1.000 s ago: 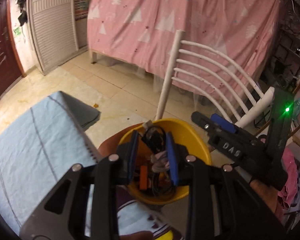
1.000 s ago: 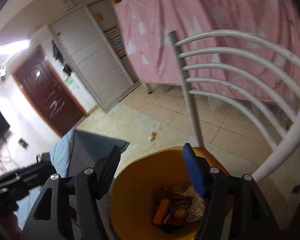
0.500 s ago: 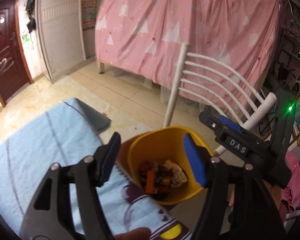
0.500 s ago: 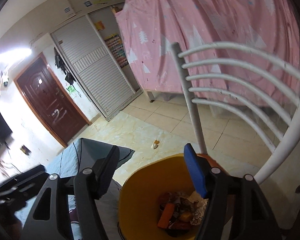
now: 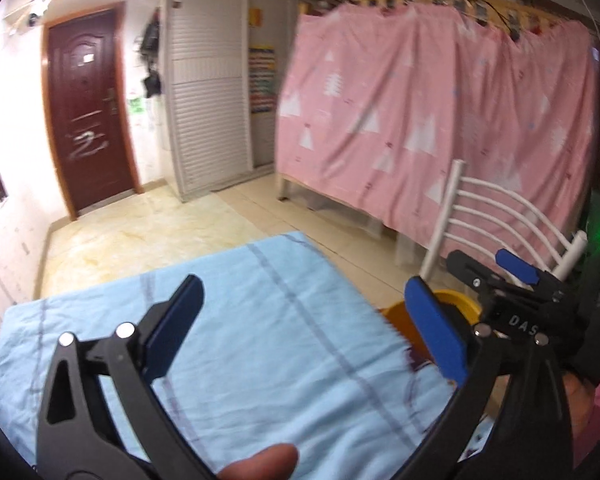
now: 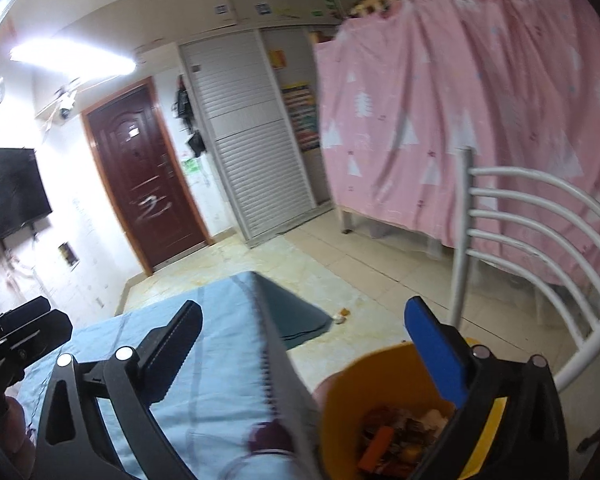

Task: Collect trash

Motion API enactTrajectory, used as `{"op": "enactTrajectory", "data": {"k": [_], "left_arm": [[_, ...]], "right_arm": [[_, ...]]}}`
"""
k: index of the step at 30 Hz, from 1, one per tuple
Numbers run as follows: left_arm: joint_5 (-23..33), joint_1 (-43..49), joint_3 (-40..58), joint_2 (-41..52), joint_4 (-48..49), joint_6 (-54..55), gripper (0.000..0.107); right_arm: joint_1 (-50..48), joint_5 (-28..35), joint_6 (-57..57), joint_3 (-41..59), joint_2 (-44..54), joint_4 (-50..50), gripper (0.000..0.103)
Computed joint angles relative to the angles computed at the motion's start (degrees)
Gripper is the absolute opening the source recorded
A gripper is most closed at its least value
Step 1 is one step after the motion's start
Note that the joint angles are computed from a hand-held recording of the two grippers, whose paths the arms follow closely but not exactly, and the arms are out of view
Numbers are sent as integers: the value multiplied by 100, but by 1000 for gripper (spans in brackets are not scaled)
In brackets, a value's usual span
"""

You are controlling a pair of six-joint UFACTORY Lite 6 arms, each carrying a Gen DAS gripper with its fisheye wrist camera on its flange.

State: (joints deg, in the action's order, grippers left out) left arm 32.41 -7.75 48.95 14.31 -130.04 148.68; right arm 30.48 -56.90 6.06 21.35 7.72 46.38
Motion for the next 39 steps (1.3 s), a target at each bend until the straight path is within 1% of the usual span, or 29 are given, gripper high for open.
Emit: {"op": "enactTrajectory", "data": {"k": [4, 8, 11, 14, 16, 21, 25, 30, 33, 39], "left_arm": [[259, 759, -86, 47, 4, 205, 96], [352, 1372, -31, 266, -306, 587, 96], [423, 1760, 74, 498, -540, 827, 96], [471, 2124, 254, 766, -524, 779, 96], [485, 2328, 370, 908, -449, 710, 96], [565, 2729, 619, 1268, -460, 777, 96], [602, 2928, 762, 1477, -319, 730, 96], [660, 2998, 1007, 1726, -147, 510, 96], [639, 3098, 1267, 1936, 220, 91, 96], [534, 3091, 1494, 2094, 221, -46, 96]], "right_arm": [[437, 185, -417, 738, 473, 158, 94], [833, 375, -769, 1555, 1034, 252, 94], [1048, 644, -992, 2245, 1475, 197, 94], [1232, 846, -1310, 2818, 1832, 258, 94], [1340, 1013, -1563, 3259, 2098, 335, 94], [1467, 1248, -1887, 3976, 2572, 406, 94], [1612, 1399, -2461, 4657, 3028, 806, 94], [1714, 1420, -2893, 5011, 3295, 1071, 94], [1725, 1454, -3060, 5164, 3398, 1123, 94], [1754, 1484, -3285, 5286, 3501, 1200, 94]]}}
